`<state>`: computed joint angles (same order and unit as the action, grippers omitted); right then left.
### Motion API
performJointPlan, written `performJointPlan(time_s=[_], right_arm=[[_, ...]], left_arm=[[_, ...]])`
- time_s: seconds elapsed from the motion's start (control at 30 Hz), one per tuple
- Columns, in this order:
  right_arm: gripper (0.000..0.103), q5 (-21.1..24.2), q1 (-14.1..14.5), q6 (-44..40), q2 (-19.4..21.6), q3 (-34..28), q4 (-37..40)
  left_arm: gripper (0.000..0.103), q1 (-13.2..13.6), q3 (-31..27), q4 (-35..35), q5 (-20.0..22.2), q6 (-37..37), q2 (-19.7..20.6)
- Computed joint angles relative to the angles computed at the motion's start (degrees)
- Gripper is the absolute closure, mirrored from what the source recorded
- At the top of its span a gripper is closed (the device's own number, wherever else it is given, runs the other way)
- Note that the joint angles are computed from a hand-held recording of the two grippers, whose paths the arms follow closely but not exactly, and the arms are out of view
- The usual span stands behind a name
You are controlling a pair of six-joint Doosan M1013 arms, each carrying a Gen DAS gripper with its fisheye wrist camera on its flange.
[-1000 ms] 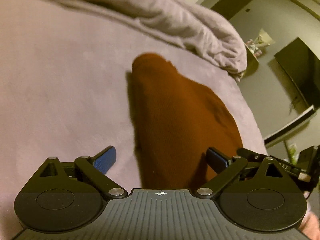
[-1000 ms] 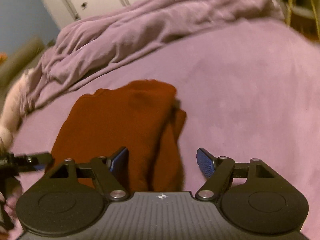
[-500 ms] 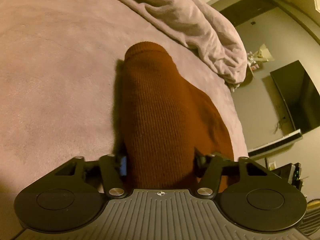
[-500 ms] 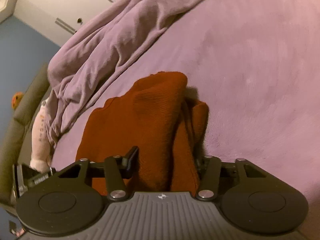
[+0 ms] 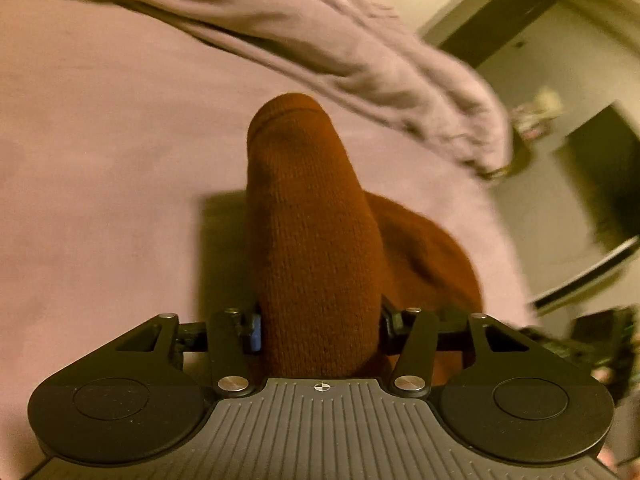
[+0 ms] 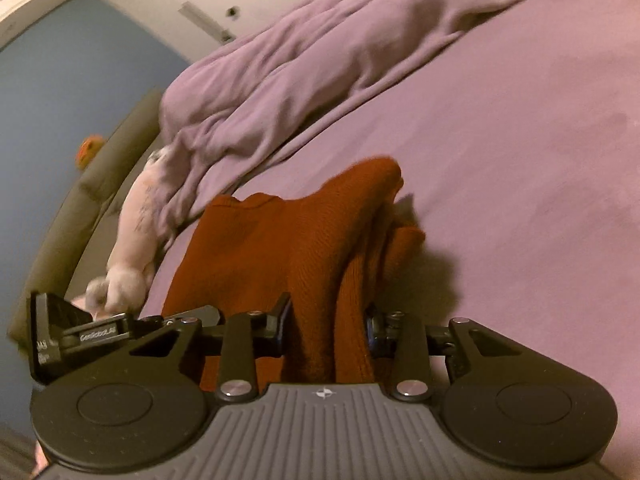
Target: Fold small clothes
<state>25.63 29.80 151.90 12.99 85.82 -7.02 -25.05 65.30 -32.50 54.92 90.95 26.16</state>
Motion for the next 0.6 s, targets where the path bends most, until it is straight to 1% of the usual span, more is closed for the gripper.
performJointPlan(time_s=[0.03, 0.07, 0.1, 0.13, 0.17, 0.2, 0.23, 0.27, 0.3, 0.33, 0.4, 0.43, 0.5, 0.57, 0.6], right_arm=[[0.07, 1.55, 0.69, 0.23, 0.62, -0.81, -0.69], [0.067, 4.36, 1.56, 2.44, 1.34, -1.95, -3.39], [0.064, 7.67, 2.68, 5.8, 1.89, -3.14, -8.46], [0.059, 10.33, 3.61, 8.08, 2.21, -4.07, -12.63], [0.057, 13.84, 4.83, 10.63, 2.64, -5.44, -17.77], [0.057, 17.92, 6.06, 12.14, 3.34, -7.29, -22.5], [0.057, 20.88, 6.99, 12.51, 4.07, -8.83, -25.78], [0.057, 23.44, 7.94, 12.34, 5.07, -10.86, -29.57], [0.057, 24.55, 8.34, 12.04, 5.88, -12.36, -31.57], [0.057, 25.24, 8.68, 11.54, 7.07, -14.33, -33.16], [0.057, 24.36, 8.21, 7.73, 9.23, -17.67, -30.44], [0.058, 24.73, 7.97, 5.43, 10.68, -19.63, -29.02], [0.058, 28.7, 7.34, 0.82, 14.06, -24.22, -26.44], [0.061, 31.18, 6.61, -1.4, 16.23, -26.66, -24.13], [0.062, 32.61, 6.52, -2.71, 17.27, -27.71, -24.27]], left_arm=[[0.041, -0.16, 0.58, 4.02, 0.97, -1.54, -0.53], [0.039, 0.01, 1.26, 5.72, 1.68, -2.35, -0.99], [0.039, 0.32, 2.52, 6.16, 0.87, -2.72, -1.82], [0.037, 0.65, 3.72, 5.82, -0.83, -2.02, -2.76], [0.037, 0.55, 4.1, 7.4, -2.5, -2.27, -3.42], [0.037, 0.05, 4.24, 10.41, -4.57, -3.44, -3.92], [0.035, -0.62, 4.18, 14.15, -7.08, -4.89, -4.2], [0.025, -1.3, 3.86, 17.4, -9.59, -6.42, -4.15], [0.021, -1.63, 3.29, 18.97, -10.82, -8.09, -3.81], [0.02, -1.92, 2.22, 19.38, -11.39, -9.98, -3.03], [0.019, -2.31, -0.16, 18.22, -11.02, -11.35, -1.14], [0.019, -2.73, -1.99, 19.42, -9.94, -12.87, 0.28], [0.019, -3.8, -5.01, 24.95, -7.28, -16.17, 2.69], [0.019, -5.46, -7.43, 32.59, -4.86, -19.4, 5.03], [0.019, -6.1, -7.54, 35.35, -4.64, -19.66, 5.68]])
